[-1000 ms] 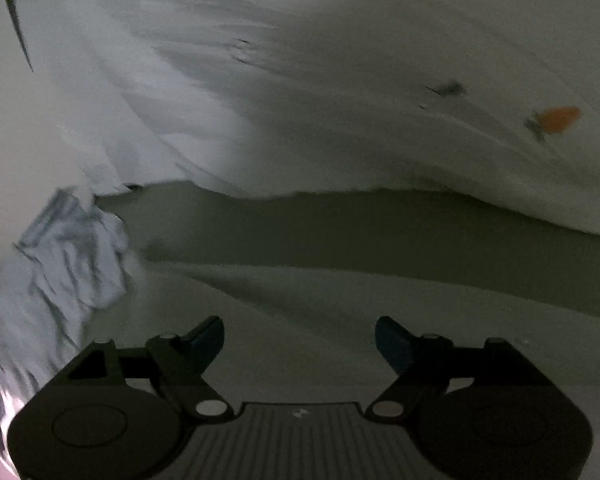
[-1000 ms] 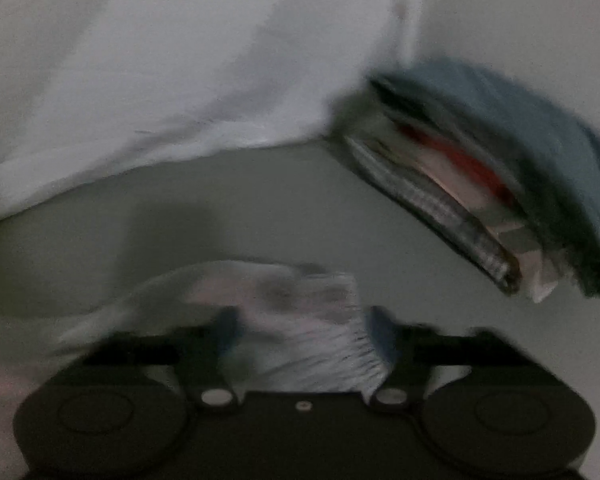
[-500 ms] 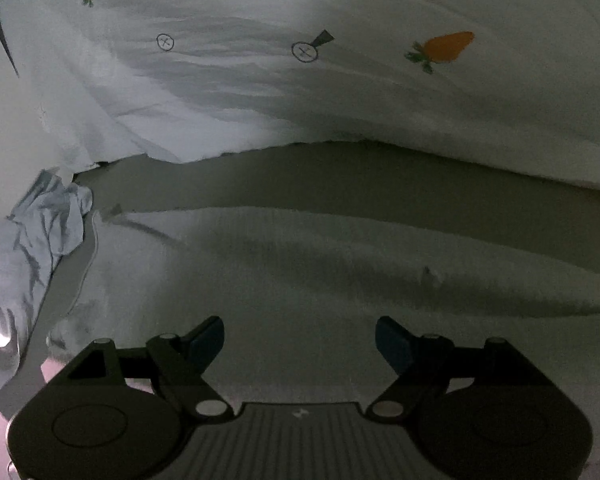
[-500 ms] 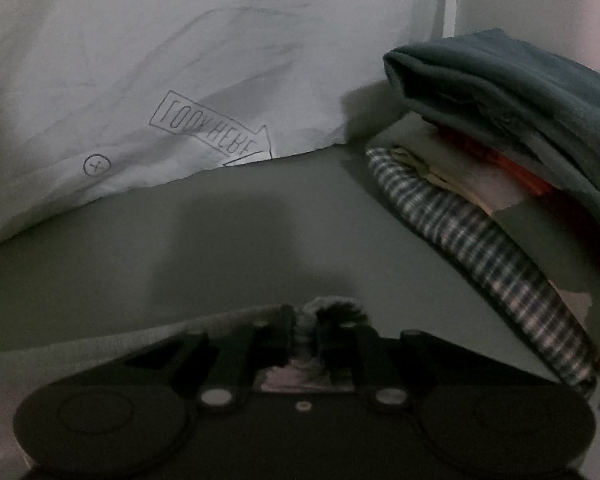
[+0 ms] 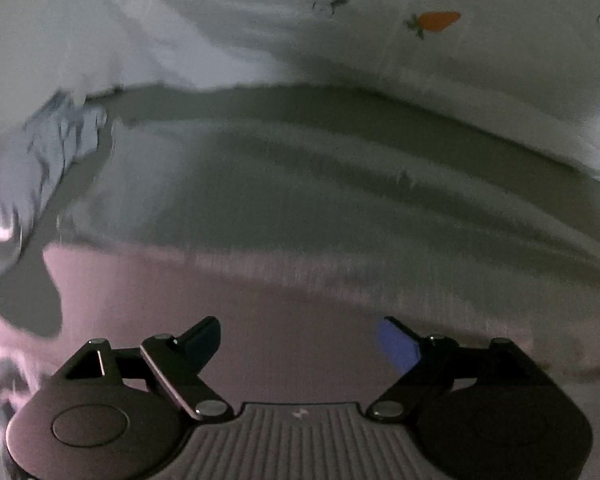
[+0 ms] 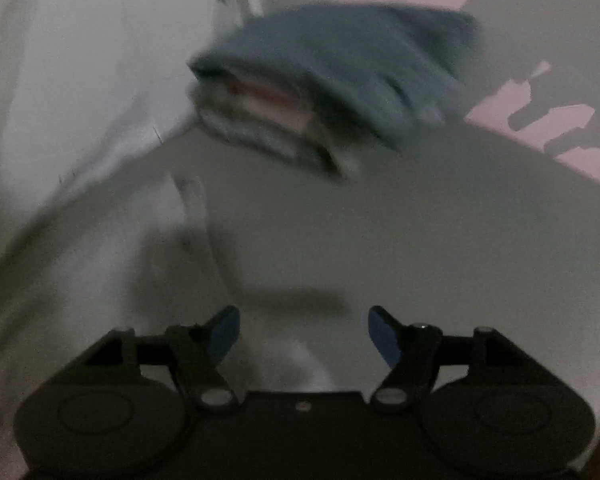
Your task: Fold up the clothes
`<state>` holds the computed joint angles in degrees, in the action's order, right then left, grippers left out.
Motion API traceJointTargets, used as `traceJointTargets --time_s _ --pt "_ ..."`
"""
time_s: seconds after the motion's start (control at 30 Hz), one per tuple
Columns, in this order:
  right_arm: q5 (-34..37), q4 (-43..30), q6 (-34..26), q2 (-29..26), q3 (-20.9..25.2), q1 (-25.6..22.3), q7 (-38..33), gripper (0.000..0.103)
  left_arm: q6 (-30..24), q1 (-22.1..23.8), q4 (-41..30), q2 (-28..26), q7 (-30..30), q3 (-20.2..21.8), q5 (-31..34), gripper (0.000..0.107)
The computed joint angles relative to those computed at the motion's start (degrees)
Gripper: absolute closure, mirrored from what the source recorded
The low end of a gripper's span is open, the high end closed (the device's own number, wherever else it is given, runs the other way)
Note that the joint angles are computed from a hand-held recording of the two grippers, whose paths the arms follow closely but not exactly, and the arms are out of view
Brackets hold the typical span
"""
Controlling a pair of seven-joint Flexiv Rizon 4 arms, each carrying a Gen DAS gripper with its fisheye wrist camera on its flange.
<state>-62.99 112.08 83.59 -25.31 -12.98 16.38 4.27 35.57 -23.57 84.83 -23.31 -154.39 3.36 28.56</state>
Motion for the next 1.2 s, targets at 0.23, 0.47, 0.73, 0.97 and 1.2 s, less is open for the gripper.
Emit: traceJointTargets --time_s 0.23,0.47,0.73,0.97,1.2 --pt "-15.48 1.98 3.3 0.48 -1.48 0.87 8.0 0.083 -1.44 -0.48 4.09 2.12 1.16 -1.17 -1.39 0.02" --pt "-15.76 4.23 -7.58 2.57 2.99 -2.89 2.91 0.1 -6.14 -0.76 9.14 9.6 0.12 -1.02 4.74 0.017" --pt "-15.22 4.97 -22.9 5.58 10.15 -0.91 3.1 0.051 -10.12 3.94 22.59 23.8 -1.4 -2.24 8.9 0.017" --pt "-14.25 6.56 -22.37 8.29 17.83 4.06 11.21 0.039 5.3 10.3 39.53 34.46 6.7 2.79 5.4 0.019" --pt "-8.08 0.59 -23.94 3.09 21.04 15.77 6.42 0.038 29.14 13.65 53.69 36.46 20.52 9.89 -5.31 0.035"
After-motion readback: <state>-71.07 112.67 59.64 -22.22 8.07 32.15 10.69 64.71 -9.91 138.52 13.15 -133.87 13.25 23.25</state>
